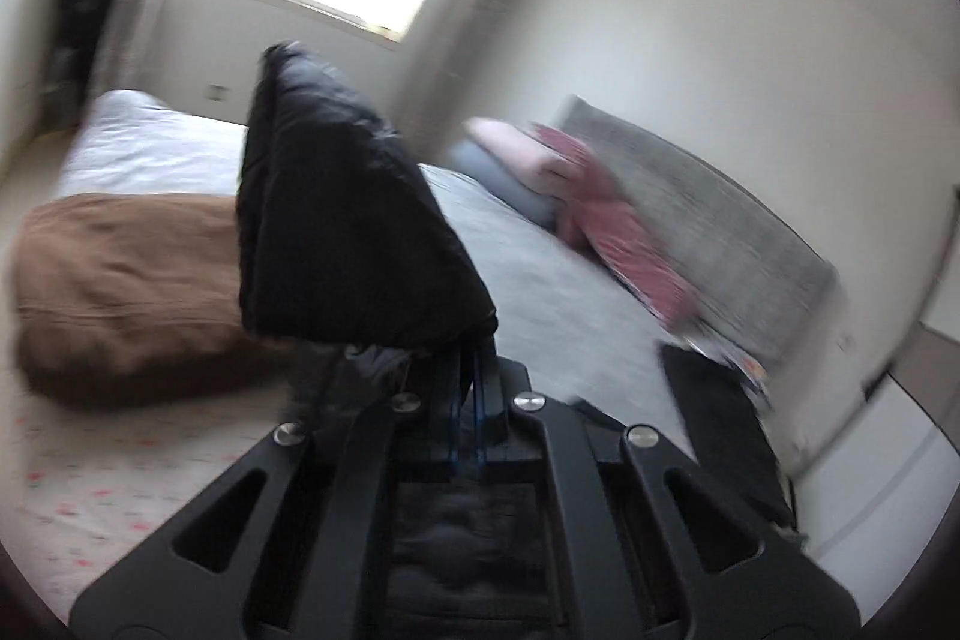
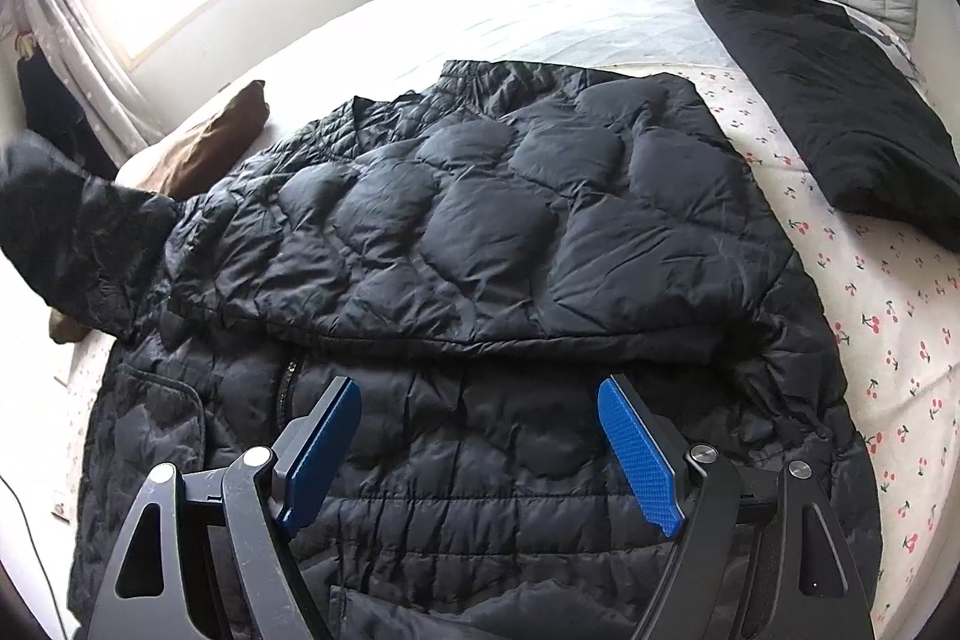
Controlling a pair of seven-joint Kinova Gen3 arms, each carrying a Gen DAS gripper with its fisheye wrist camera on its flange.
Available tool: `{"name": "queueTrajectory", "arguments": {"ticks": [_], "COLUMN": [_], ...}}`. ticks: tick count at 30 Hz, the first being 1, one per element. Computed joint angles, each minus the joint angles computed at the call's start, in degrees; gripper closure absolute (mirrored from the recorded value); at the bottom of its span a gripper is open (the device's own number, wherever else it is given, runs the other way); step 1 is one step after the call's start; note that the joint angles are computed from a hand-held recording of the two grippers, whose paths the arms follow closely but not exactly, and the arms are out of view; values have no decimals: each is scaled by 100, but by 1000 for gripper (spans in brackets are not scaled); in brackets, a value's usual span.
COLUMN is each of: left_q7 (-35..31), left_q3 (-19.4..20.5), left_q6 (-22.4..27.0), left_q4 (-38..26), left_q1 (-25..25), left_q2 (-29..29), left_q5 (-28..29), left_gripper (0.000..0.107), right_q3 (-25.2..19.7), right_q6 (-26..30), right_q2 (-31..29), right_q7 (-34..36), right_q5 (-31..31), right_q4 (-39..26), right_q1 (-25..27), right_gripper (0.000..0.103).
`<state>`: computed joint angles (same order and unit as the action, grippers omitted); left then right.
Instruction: Fold large clothes
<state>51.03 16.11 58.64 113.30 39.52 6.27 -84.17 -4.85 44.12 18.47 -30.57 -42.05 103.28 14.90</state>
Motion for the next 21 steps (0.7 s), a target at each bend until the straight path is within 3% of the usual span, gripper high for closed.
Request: {"name": "queueTrajectory", "arguments": {"ticks": [7, 11, 14, 16, 19, 21], "left_q7": [-442, -1046, -1745, -2211, -2910, -3240], "left_q3": [424, 1429, 2225, 2437, 2213, 1941], "left_q6": [-1589, -2427, -3126, -3398, -3129, -2969], "left_q4": [-1257, -1753, -2030, -2035, -1979, -1909], "left_q1": [-816, -1673, -2357, -2576, -2321, -2126], "left_q2": [1278, 1955, 2590, 2746, 2560, 2292], "left_q5": [-542, -484, -106, 181, 737, 1203], "left_gripper": [104, 102, 75, 55, 46, 46], "right_q3": [22, 37, 41, 44, 40, 43], "right_q6": [79, 93, 57, 7, 27, 116], "right_q2": [21, 57, 65, 60, 93, 139], "right_q7": [2, -18, -10, 6, -14, -59], "right_q5": [-93, -119, -97, -81, -136, -181], "right_q4": [-67, -90, -82, -71, -120, -169], "right_q1": [78, 106, 118, 129, 190, 241], "right_gripper": [21, 20, 20, 20, 20, 20]}}
